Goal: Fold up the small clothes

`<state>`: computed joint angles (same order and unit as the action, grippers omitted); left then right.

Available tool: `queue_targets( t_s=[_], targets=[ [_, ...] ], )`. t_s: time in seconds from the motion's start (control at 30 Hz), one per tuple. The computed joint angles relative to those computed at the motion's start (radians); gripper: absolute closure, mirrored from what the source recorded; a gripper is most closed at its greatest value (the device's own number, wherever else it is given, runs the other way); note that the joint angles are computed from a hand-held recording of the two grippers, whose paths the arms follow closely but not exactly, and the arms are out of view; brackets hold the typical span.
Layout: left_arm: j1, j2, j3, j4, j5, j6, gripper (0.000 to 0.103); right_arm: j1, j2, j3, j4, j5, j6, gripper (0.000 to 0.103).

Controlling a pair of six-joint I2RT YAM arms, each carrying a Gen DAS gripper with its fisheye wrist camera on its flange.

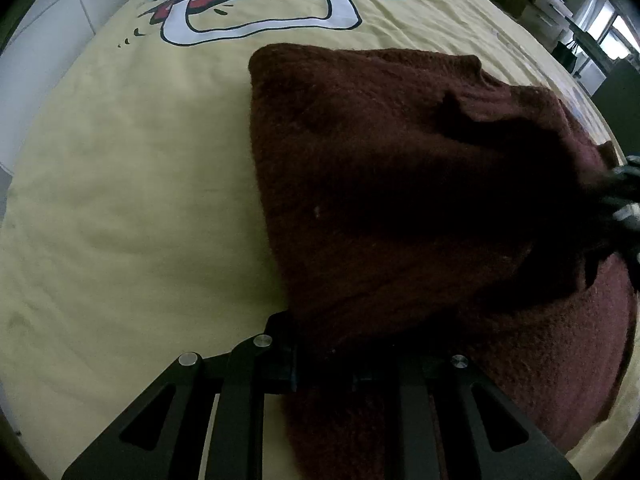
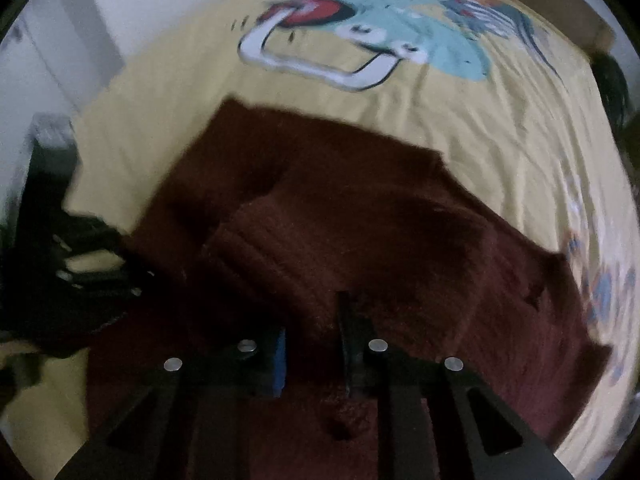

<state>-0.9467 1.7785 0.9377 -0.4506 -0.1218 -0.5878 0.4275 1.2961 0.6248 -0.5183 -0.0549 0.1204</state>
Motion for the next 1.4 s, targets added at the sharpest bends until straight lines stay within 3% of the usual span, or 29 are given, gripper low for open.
queue_targets(
  t_s=[0.03, 0.3, 0.47, 0.6, 0.83, 1.07, 1.4],
  targets=[
    [-0.003, 0.001, 0.001, -0.001, -0.003, -0.002, 0.088, -0.027, -0.045, -0.007, -0.018, -0.004, -0.003, 0.088],
    [-0.003, -0.012, -0.005, -0.013, -0.004, -0.012, 0.088, -0.379, -0.294, -0.039, -0.193, -0.129, -0.157, 0.088],
    [-0.011, -0.023, -0.009, -0.029, -0.012, -0.021, 0.088, -0.692, -0.347, -0.087, -0.274, -0.239, -0.322, 0.089],
    [-0.018, -0.024, -0.005, -0.04, -0.021, -0.026, 0.088, -0.876, -0.303, -0.138, -0.265, -0.274, -0.442, 0.09],
    [-0.026, -0.024, -0.006, -0.04, -0.028, -0.039, 0.087, -1.051, -0.223, -0.221, -0.208, -0.264, -0.57, 0.09],
    [-0.026, -0.029, -0.015, -0.035, -0.03, -0.037, 0.087, -1.192, -0.176, -0.215, -0.239, -0.289, -0.702, 0.088],
    [-0.051, -0.039, -0.001, -0.074, -0.064, -0.024, 0.087, -1.282, -0.187, -0.203, -0.217, -0.282, -0.733, 0.093]
  ],
)
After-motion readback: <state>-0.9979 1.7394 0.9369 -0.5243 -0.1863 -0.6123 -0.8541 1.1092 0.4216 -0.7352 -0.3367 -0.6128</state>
